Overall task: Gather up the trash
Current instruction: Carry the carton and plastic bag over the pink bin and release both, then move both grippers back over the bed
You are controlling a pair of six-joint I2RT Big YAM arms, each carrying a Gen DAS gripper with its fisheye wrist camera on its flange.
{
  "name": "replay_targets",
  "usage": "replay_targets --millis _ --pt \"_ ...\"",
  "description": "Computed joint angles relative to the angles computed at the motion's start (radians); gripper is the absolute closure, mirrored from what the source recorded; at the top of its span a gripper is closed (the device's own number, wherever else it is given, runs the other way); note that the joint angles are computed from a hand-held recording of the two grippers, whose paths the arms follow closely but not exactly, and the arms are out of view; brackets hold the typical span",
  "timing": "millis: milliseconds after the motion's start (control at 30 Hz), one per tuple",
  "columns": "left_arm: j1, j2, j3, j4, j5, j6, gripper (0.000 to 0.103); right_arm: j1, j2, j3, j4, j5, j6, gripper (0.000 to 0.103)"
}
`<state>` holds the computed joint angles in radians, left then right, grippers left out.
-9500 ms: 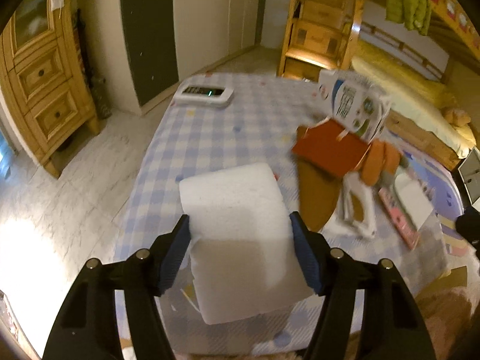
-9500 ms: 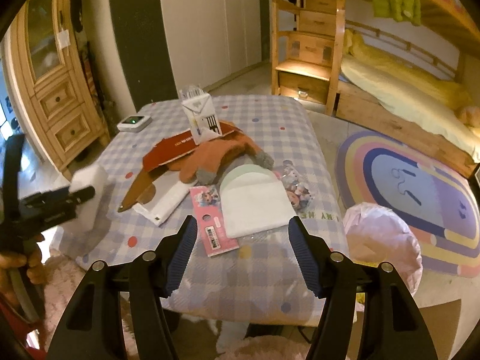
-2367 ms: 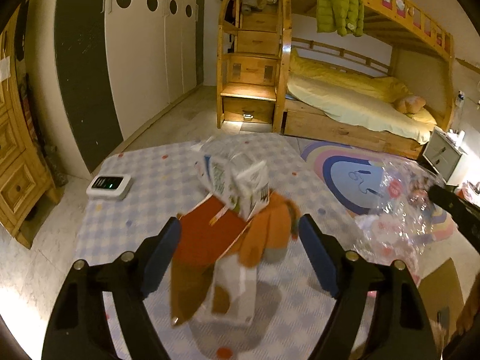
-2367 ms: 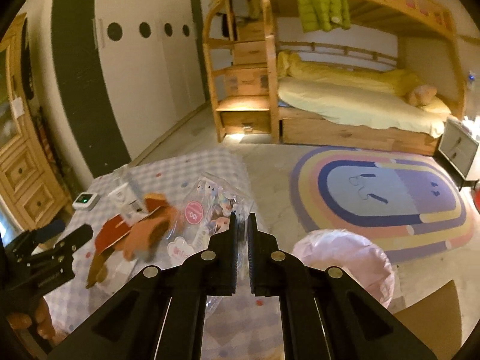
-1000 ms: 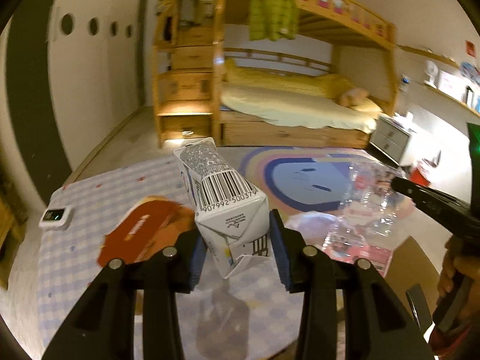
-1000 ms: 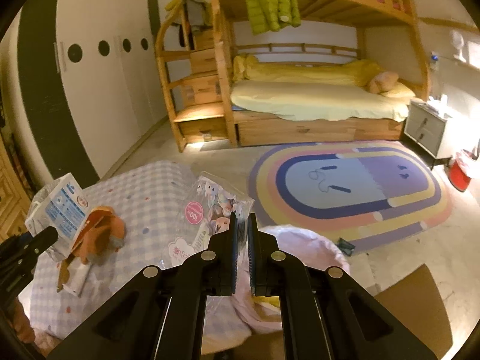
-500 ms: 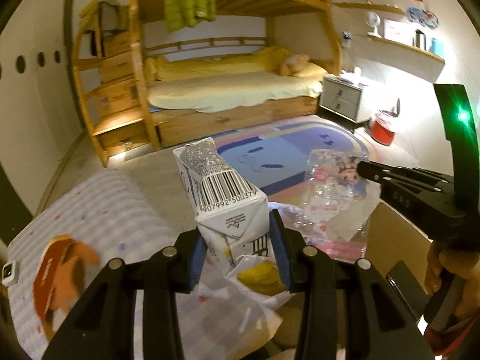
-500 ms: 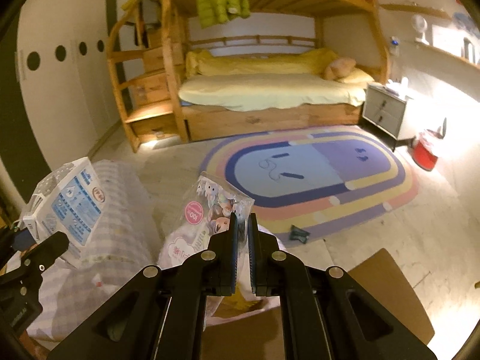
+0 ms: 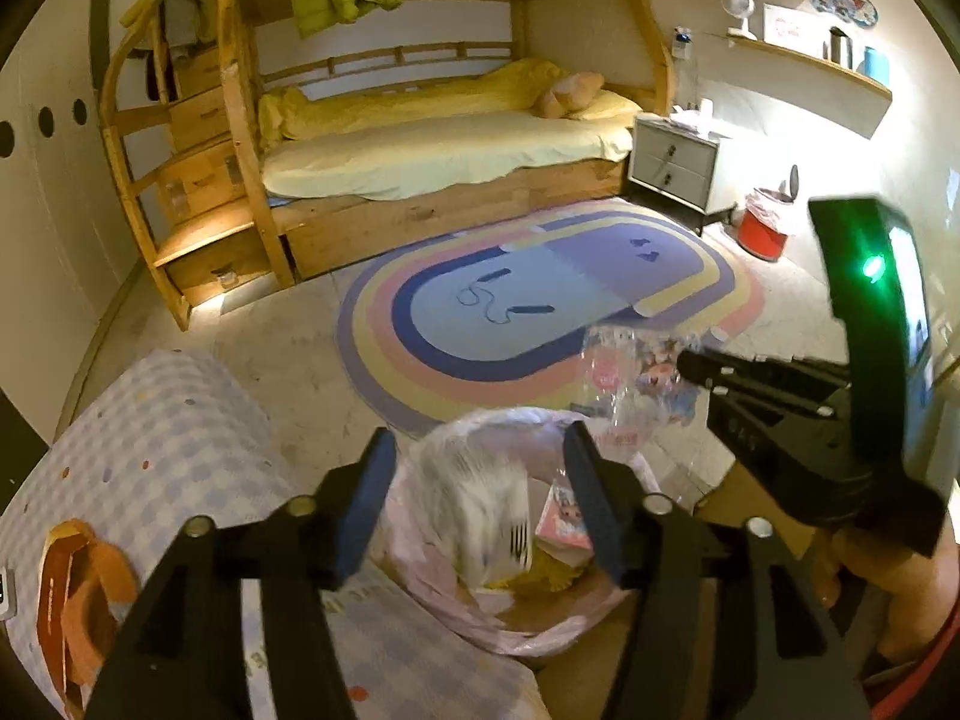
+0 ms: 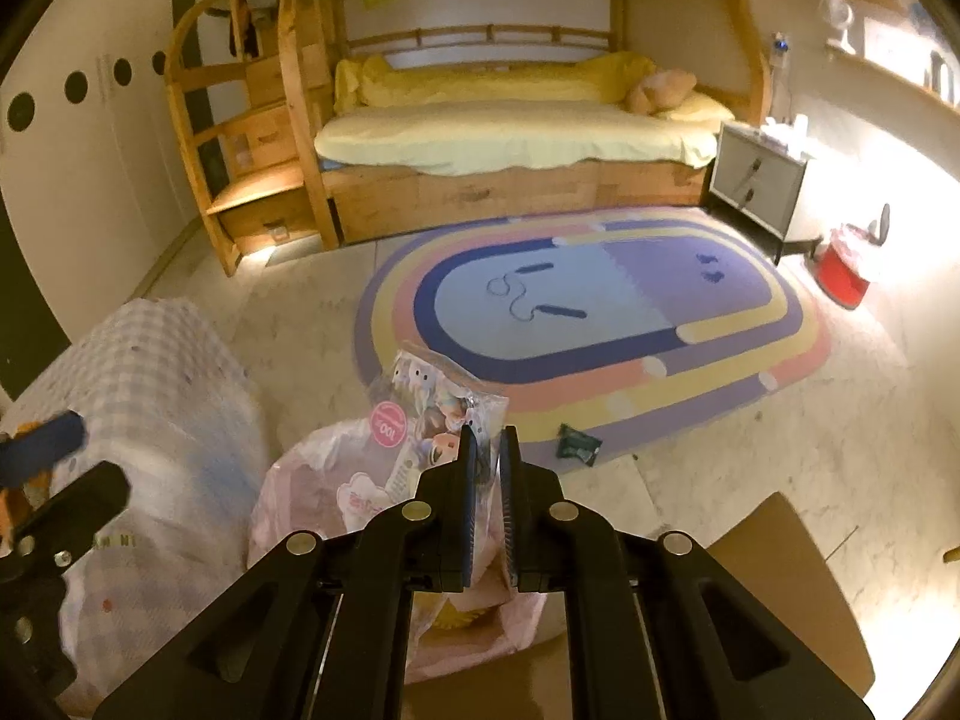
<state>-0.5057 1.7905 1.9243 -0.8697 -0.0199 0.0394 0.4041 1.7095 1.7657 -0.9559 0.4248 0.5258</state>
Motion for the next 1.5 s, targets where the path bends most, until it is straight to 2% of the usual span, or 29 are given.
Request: replay_targets --millis 100,133,167,233,533,667,800,1100,1400,1500 --pt "0.016 -0.015 -0.014 0.009 -0.005 -0.025 0.04 0.001 0.028 0.024 -0.009 -0.026 -0.002 0.092" --pt "0.021 -0.022 -0.021 0.012 -0.008 -0.036 0.04 0.0 0.035 0.03 -0.008 -0.038 -0.002 0.084" --pt "0.027 -0.029 -0.026 0.013 -0.01 -0.044 0.04 -0.003 0.044 0.04 -0.013 -0.047 -0.005 0.07" --pt "0.04 -0.051 -0.05 0.019 -0.018 -0.062 0.04 0.004 0.052 0.052 -0.022 -0.046 -0.017 0.056" --pt "0.096 -0.211 -0.215 0.065 -0.049 -0.116 0.039 0.062 -0.043 0.018 -0.008 -0.049 -0.004 0.056" --pt "0.13 -0.29 -0.287 0.057 -0.075 -0.139 0.039 0.119 -0.09 0.008 0.019 -0.076 -0.025 0.056" --pt "0.168 -0.38 -0.37 0.04 -0.112 -0.155 0.038 0.178 -0.086 0.041 0.019 -0.123 -0.039 0.056" --pt "0.311 -0.559 -0.509 -0.001 -0.176 -0.176 0.038 0.32 0.054 0.242 -0.023 -0.192 -0.104 0.056" --pt "0.467 -0.686 -0.579 -0.043 -0.218 -0.195 0.037 0.395 0.203 0.48 -0.1 -0.227 -0.189 0.056" --pt "0.513 -0.728 -0.596 -0.055 -0.232 -0.212 0.028 0.404 0.254 0.575 -0.143 -0.239 -0.211 0.056"
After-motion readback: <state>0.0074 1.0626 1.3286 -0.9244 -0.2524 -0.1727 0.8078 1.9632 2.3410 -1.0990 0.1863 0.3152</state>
